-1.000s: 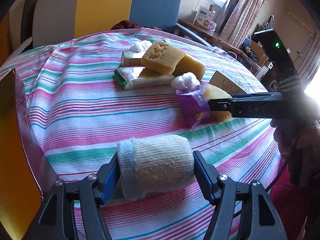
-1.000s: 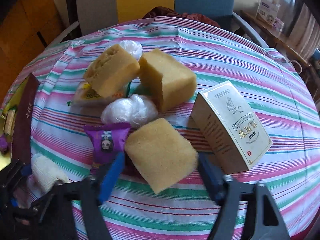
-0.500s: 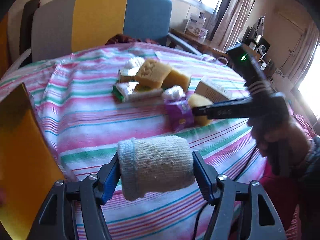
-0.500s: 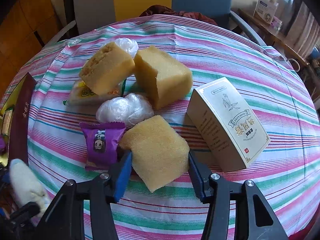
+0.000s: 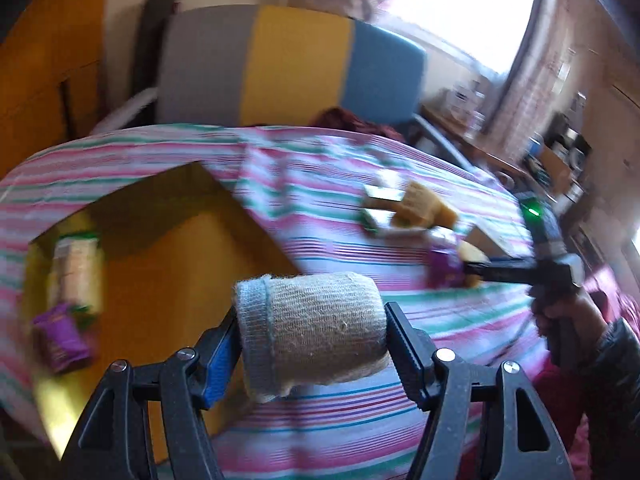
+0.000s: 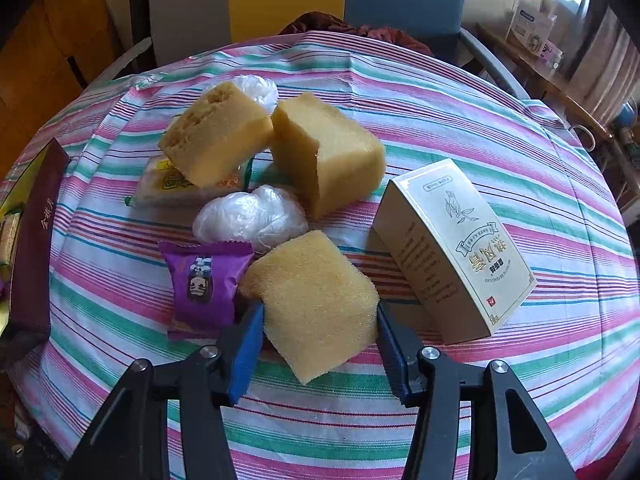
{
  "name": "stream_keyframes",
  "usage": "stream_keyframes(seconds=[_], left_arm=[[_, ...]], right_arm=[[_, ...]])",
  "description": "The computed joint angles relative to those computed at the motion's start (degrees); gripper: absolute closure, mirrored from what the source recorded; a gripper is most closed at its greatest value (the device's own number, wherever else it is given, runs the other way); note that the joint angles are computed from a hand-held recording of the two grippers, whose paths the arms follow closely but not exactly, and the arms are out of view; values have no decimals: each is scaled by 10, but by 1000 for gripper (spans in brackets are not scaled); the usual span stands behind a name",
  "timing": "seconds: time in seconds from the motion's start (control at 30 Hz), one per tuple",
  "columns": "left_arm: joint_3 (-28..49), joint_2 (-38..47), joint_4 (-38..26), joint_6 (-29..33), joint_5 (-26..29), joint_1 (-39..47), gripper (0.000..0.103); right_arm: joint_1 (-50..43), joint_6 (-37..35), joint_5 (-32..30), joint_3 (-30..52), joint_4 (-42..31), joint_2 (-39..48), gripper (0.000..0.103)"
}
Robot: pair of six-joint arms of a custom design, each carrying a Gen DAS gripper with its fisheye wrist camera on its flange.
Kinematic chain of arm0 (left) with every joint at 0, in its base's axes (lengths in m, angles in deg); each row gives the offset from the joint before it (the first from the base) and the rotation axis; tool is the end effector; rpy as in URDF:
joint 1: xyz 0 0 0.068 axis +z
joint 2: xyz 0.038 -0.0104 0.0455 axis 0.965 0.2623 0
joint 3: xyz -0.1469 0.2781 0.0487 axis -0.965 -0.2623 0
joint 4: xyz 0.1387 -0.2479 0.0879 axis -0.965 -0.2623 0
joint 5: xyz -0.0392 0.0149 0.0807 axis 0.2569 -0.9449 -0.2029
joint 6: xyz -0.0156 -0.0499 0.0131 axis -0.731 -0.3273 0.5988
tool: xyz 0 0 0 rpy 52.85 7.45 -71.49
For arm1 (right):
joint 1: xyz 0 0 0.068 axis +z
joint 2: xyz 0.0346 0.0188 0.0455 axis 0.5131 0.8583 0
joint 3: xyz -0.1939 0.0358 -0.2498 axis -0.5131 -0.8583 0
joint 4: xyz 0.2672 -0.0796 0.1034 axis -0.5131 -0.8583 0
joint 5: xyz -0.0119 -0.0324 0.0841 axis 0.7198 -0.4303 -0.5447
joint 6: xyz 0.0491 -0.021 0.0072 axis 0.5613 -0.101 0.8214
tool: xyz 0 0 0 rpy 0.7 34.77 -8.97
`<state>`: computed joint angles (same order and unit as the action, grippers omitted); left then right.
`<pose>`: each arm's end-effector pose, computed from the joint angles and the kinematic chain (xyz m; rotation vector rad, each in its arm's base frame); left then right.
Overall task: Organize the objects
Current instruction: 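Carry the white sock to the gold tray and release it with the left tool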
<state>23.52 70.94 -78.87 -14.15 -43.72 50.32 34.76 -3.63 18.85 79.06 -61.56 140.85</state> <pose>0.2619 -0.1250 0.1949 0.4032 2.4115 -0.4442 0.2680 0.0137 0.1345 0.2890 2.6984 -0.0781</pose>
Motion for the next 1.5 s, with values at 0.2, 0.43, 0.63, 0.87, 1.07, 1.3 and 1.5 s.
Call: stream_keyframes(seconds=[0.2, 0.43, 0.63, 0.87, 1.07, 1.3, 1.5], left_arm=[[-18, -17, -38, 33, -3, 124, 34], [-38, -3, -34, 54, -13, 207, 34], [-40, 26, -23, 47, -46, 212, 34], [-42, 53, -12, 38, -85, 213, 33], [-45, 62, 8, 38, -119, 204, 27], [-50, 36, 19, 39, -133, 199, 22], [-57, -13, 16, 41, -133, 199, 22]], right_arm=[[3, 0, 6, -1, 0, 0, 49], [6, -1, 10, -1, 2, 2, 49], [9, 0, 15, -1, 3, 3, 49], [9, -2, 17, -2, 6, 4, 49], [11, -3, 21, -6, 7, 2, 49], [13, -6, 27, -6, 6, 2, 49], [9, 1, 25, -9, 5, -7, 50]])
